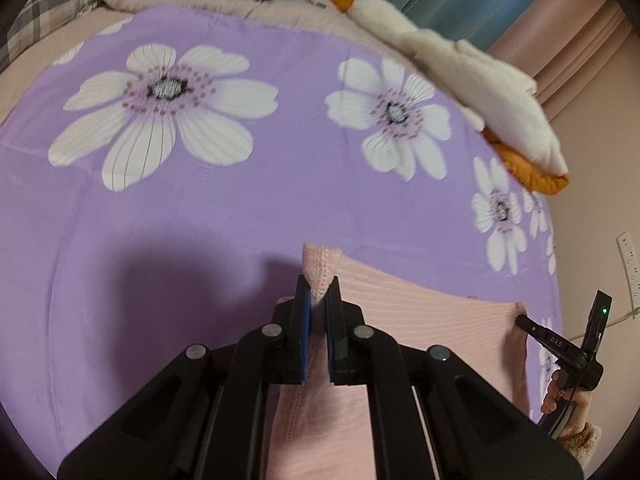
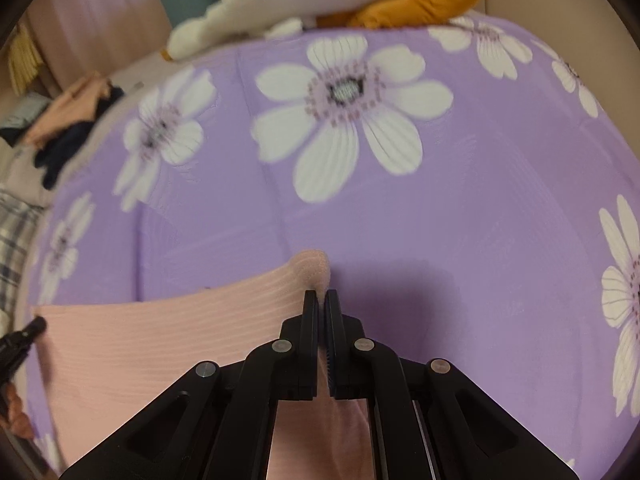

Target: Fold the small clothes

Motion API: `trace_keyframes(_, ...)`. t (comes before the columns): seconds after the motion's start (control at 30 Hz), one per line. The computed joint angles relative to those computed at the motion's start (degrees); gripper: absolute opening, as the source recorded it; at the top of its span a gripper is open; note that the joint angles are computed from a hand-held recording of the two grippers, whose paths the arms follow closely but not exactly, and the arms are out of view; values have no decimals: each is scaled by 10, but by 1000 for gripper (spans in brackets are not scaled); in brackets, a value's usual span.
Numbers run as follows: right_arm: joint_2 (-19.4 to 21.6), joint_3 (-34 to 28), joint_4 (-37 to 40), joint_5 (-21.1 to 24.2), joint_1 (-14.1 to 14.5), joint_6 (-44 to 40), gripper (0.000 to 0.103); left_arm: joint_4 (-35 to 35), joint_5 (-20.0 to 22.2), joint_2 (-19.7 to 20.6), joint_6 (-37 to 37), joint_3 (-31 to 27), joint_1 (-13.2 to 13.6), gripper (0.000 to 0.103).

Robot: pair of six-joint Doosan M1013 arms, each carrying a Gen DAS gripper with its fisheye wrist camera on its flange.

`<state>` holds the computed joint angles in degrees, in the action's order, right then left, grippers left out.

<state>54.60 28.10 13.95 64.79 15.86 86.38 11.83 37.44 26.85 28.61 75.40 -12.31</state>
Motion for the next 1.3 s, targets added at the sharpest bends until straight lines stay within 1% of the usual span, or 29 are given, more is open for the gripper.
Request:
trace_keyframes(0.13, 27, -41, -11, 43, 0, 10, 5, -13, 20, 9, 8, -3, 3, 6)
trace_keyframes(0.2, 37, -56, -9, 59, -1, 16, 5, -13, 39, 16, 12, -10, 3, 7)
trace_keyframes(0.37, 44, -68, -19, 70, 1, 16, 5, -19, 62, 26, 12, -16, 5, 11)
trace_keyframes(0.53, 46, -69, -35, 69, 4, 6, 5, -26, 51, 25, 6, -10, 7, 13)
trace_keyframes(0.73, 41, -58, -40, 58, 3, 15, 5, -42, 21, 14, -12, 9, 8, 15)
trace_keyframes(0.77, 39, -57, -47, 56, 4, 17, 5, -38, 24, 10, -20, 10, 6, 20)
trace_keyframes(0.8, 32, -45, -46, 49, 4, 16, 6, -33, 26, 7, -24, 12, 4, 27)
trace_keyframes(0.83, 27, -37, -44, 46, 3, 16, 9, -28, 27, 3, -27, 15, 2, 32)
trace_keyframes(0.87, 20, -26, -43, 41, 3, 17, 19, -23, 25, -4, -30, 21, -2, 43)
trace_keyframes(0.9, 11, -13, -39, 35, 2, 16, 41, -19, 23, -9, -31, 26, -4, 53)
trace_keyframes(0.93, 9, -12, -38, 34, 1, 17, 52, -14, 19, -15, -35, 32, -7, 57)
trace_keyframes(0.97, -7, 13, -36, 17, 0, 19, 64, -3, 13, -23, -39, 41, -12, 60)
trace_keyframes(1.03, -23, 37, -30, -4, -1, 16, 64, 7, 15, -33, -34, 48, -21, 63)
trace_keyframes(1.07, -29, 45, -26, -9, -2, 12, 64, 13, 17, -37, -34, 51, -26, 66)
trace_keyframes(1.1, -37, 57, -22, -15, -3, 8, 64, 23, 16, -42, -40, 56, -30, 72)
trace_keyframes(1.13, -49, 77, -14, -25, -4, 4, 65, 34, 13, -46, -48, 60, -35, 75)
trace_keyframes(1.17, -64, 101, 2, -40, -8, -4, 68, 49, 11, -53, -59, 67, -42, 80)
trace_keyframes(1.2, -79, 126, 22, -53, -11, -15, 73, 58, 7, -57, -64, 72, -46, 81)
trace_keyframes(1.3, -111, 181, 74, -79, -20, -37, 75, 68, -6, -70, -83, 92, -58, 84)
